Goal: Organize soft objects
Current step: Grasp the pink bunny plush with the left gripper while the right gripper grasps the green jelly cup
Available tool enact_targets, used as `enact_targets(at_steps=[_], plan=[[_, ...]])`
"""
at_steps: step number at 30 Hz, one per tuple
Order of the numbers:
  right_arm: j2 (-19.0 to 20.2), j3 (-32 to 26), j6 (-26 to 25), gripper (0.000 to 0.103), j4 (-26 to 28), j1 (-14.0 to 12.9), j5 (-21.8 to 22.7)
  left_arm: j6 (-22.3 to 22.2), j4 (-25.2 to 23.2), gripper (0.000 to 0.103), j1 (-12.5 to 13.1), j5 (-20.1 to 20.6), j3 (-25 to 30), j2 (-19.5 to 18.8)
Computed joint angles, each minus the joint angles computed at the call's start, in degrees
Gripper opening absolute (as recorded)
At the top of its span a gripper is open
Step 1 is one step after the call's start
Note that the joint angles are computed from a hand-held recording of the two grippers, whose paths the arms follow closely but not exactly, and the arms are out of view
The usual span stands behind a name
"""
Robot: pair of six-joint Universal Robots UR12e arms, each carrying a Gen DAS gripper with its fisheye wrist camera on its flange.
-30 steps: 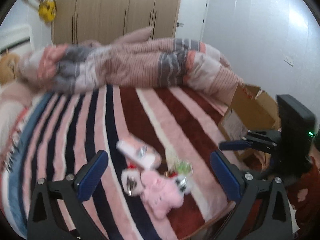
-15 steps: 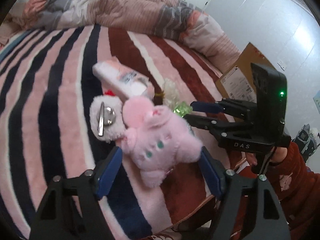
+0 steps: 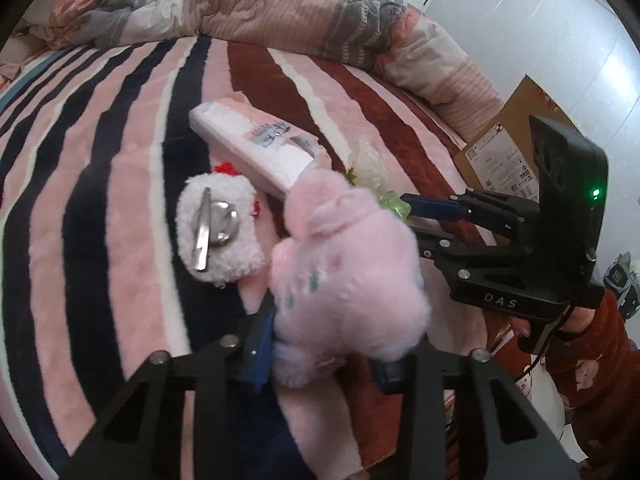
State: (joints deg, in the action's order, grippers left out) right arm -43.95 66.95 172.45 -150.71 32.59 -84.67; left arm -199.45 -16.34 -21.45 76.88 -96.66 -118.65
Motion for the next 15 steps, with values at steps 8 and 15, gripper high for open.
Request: enact_targets(at_steps=[8, 15], plan=[[0.8, -1.0, -0.5, 0.041, 0.3, 0.6, -2.0, -1.2, 1.5, 0.033, 0.6, 0.2, -1.4, 1.1], [0.4, -0.6, 0.2, 0.038, -0.1, 0.4, -1.9, -2.3, 3.2, 0.027, 0.9, 0.0, -1.4, 1.2]])
